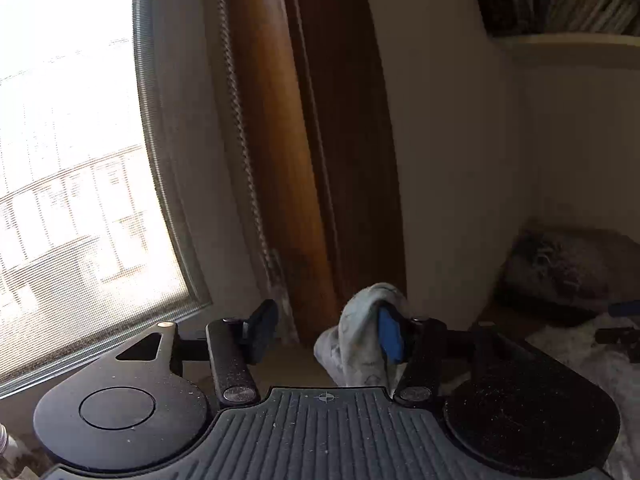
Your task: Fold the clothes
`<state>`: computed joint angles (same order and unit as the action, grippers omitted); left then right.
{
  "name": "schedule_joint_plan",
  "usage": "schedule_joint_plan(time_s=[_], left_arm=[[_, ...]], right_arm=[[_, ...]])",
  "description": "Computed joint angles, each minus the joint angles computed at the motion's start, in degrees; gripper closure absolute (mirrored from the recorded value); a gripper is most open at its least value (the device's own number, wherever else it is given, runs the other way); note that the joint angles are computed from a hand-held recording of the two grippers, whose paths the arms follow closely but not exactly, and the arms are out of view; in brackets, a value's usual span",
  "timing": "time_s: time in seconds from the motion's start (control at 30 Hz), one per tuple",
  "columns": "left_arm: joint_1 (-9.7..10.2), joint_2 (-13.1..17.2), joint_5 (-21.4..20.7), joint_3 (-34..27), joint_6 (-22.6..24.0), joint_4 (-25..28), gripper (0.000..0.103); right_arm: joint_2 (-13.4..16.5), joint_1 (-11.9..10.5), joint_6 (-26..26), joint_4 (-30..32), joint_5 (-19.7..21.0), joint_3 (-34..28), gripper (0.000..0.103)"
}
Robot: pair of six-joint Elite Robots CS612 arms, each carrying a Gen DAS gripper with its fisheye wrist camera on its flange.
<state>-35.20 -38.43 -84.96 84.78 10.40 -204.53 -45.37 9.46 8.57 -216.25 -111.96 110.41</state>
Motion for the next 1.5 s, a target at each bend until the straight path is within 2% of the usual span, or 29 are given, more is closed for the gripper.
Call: schedule_joint_plan(time_s=[0.1, 0.17, 0.23, 0.27, 0.33, 0.4, 0.47, 0.53, 0.67, 0.77, 0.87, 1.0, 1.1, 1.2, 1.27, 1.37, 1.43, 1.5], left_arm=[[0.01, -0.96, -0.95, 1.90, 3.25, 0.32, 0.042], [0.33, -1.76, -2.74, 3.50, 4.49, 0.77, 0.034], [1.22, -1.74, -4.49, 3.74, 5.63, 1.48, 0.034], [1.65, -2.23, -5.20, 5.16, 6.08, 1.23, 0.033], [2.83, -3.30, -6.95, 8.38, 6.69, 0.65, 0.029], [3.81, -4.27, -8.46, 9.04, 6.81, 2.68, 0.029], [3.75, -5.15, -9.14, 9.69, 6.61, 4.20, 0.029], [4.46, -4.39, -10.13, 9.52, 7.14, 4.72, 0.029], [5.63, -3.49, -10.41, 11.19, 6.81, 4.11, 0.028], [6.87, -2.79, -10.37, 12.30, 4.65, 3.23, 0.028], [8.29, -2.34, -10.62, 13.59, 0.99, 1.78, 0.028], [10.11, -2.58, -11.48, 15.21, -3.95, -0.57, 0.028], [11.28, -3.41, -12.02, 17.17, -5.37, -2.85, 0.028], [11.85, -2.83, -13.47, 17.17, -6.36, -2.09, 0.028], [12.07, -2.41, -14.07, 16.53, -7.13, 0.07, 0.034], [11.95, -2.07, -13.17, 15.87, -6.56, 2.84, 0.040], [11.99, -1.73, -13.07, 15.23, -6.81, 4.23, 0.047], [12.14, -1.32, -13.84, 14.83, -6.70, 3.85, 0.047]], right_arm=[[0.26, 0.39, -0.15, 0.59, 6.26, -0.45, 0.054], [0.84, 0.52, -0.82, 0.98, 12.30, -0.86, 0.054], [1.22, 0.93, -1.41, 1.97, 16.42, -1.25, 0.054], [1.44, 1.16, -1.77, 2.55, 18.25, -1.51, 0.053], [1.92, 2.03, -2.93, 4.39, 19.37, -2.31, 0.052], [2.60, 2.69, -3.79, 5.75, 19.90, -3.22, 0.053], [3.22, 3.01, -3.68, 5.97, 20.04, -3.78, 0.052], [3.66, 3.16, -3.66, 6.50, 20.40, -4.27, 0.051], [4.01, 4.10, -5.20, 5.02, 17.93, -4.27, 0.048], [4.31, 5.32, -8.30, 2.90, 15.46, -4.51, 0.048], [4.59, 6.45, -10.27, 3.01, 16.46, -5.86, 0.048], [5.24, 8.11, -11.58, 5.34, 20.42, -8.84, 0.048], [5.86, 9.37, -12.09, 7.94, 23.71, -11.44, 0.048], [6.53, 10.69, -13.98, 11.20, 25.14, -13.89, 0.048], [6.92, 11.46, -15.96, 13.64, 24.08, -15.27, 0.048], [6.86, 11.49, -16.58, 14.83, 23.02, -15.32, 0.048], [6.45, 11.16, -16.35, 14.28, 21.95, -14.50, 0.048], [5.46, 10.11, -15.41, 12.94, 21.93, -12.39, 0.048]])
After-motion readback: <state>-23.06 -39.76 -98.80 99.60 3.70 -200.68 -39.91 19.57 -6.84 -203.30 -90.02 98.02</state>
